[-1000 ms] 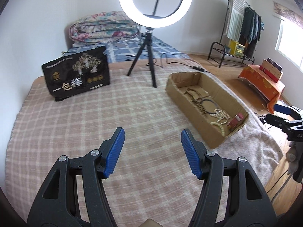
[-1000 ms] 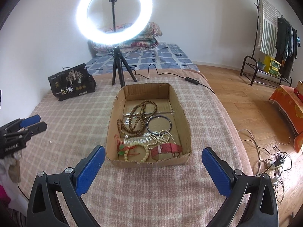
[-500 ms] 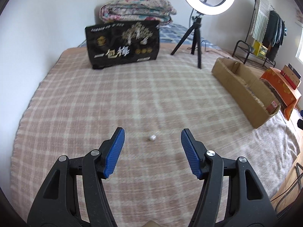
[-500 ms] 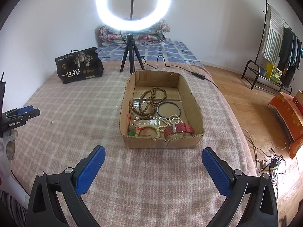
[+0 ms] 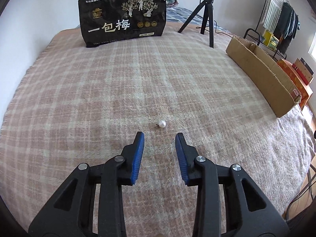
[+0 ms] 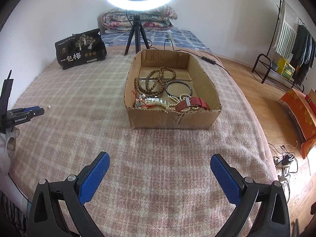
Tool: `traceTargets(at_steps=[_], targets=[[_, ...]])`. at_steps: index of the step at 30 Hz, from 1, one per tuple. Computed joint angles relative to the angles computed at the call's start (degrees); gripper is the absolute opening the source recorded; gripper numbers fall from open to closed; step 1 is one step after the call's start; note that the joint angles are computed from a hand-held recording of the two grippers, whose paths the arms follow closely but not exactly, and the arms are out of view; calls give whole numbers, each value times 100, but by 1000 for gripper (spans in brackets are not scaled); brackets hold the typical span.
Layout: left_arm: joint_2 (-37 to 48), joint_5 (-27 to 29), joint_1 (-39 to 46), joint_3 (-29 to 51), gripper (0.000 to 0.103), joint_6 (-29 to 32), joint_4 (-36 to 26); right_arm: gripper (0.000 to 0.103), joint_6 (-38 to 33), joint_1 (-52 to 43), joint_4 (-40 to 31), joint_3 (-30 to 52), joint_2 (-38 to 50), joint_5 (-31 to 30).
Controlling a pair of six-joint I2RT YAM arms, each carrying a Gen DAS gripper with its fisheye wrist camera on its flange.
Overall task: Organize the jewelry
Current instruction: 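Close left gripper on the loose white pearl, then carry the pearl in left gripper over the box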
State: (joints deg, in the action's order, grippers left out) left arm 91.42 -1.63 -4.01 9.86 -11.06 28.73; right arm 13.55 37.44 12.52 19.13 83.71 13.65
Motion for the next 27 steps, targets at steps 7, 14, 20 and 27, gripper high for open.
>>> traceTargets(at_steps=[7,14,20,27], targets=[[576,-44,2,332,33,7,189,103,-45,-172,22,50,148,-171],[772,-26,77,490,21,-7,213,103,-28,-193,100,64,299,-235],[765,-30,82,441,11,-33,279,103,-19,-183,123,89,342,-220],[641,-186,-68,350,8,-99,335,103,27,-163,135,60,301,-187]])
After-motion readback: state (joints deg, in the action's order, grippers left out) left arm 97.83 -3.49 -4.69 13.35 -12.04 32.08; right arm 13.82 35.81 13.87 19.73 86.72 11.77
